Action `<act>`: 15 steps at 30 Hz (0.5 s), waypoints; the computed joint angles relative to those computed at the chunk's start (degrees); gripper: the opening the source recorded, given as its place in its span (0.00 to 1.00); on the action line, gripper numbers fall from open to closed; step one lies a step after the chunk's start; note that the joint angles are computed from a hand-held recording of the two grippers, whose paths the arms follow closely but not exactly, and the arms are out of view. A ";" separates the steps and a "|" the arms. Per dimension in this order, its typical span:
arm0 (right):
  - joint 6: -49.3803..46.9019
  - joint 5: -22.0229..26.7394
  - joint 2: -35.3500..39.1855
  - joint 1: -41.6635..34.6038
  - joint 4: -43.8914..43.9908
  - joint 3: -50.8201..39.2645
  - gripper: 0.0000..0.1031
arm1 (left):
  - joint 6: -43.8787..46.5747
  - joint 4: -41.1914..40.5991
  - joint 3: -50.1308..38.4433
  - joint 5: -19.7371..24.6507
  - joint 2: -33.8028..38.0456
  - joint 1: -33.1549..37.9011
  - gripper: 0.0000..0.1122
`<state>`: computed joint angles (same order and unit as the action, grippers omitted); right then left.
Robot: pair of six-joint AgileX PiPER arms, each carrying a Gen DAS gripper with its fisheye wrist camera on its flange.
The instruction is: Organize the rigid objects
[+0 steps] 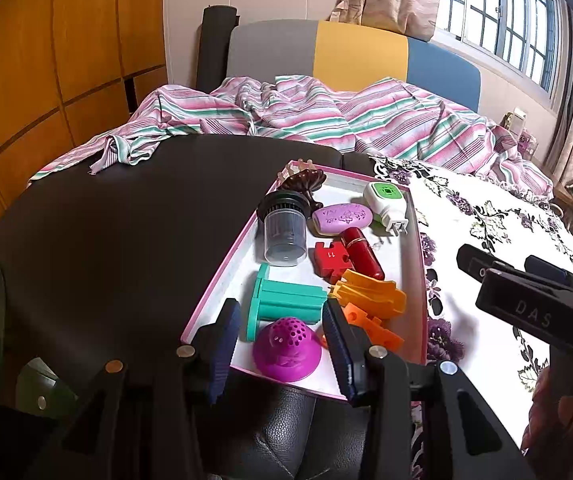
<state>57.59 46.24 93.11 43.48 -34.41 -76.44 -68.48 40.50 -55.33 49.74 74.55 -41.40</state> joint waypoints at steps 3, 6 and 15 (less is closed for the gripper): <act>0.36 0.04 0.10 0.10 -0.11 0.13 1.00 | 0.38 -0.01 0.03 -0.19 0.05 -0.13 0.38; 0.30 0.31 0.23 0.09 -0.19 0.05 1.00 | 0.85 -0.16 -0.14 -0.31 0.21 -0.25 0.38; 0.79 0.11 -0.27 -0.32 -0.62 0.67 1.00 | 1.19 0.93 -0.10 -0.42 0.40 -1.20 0.38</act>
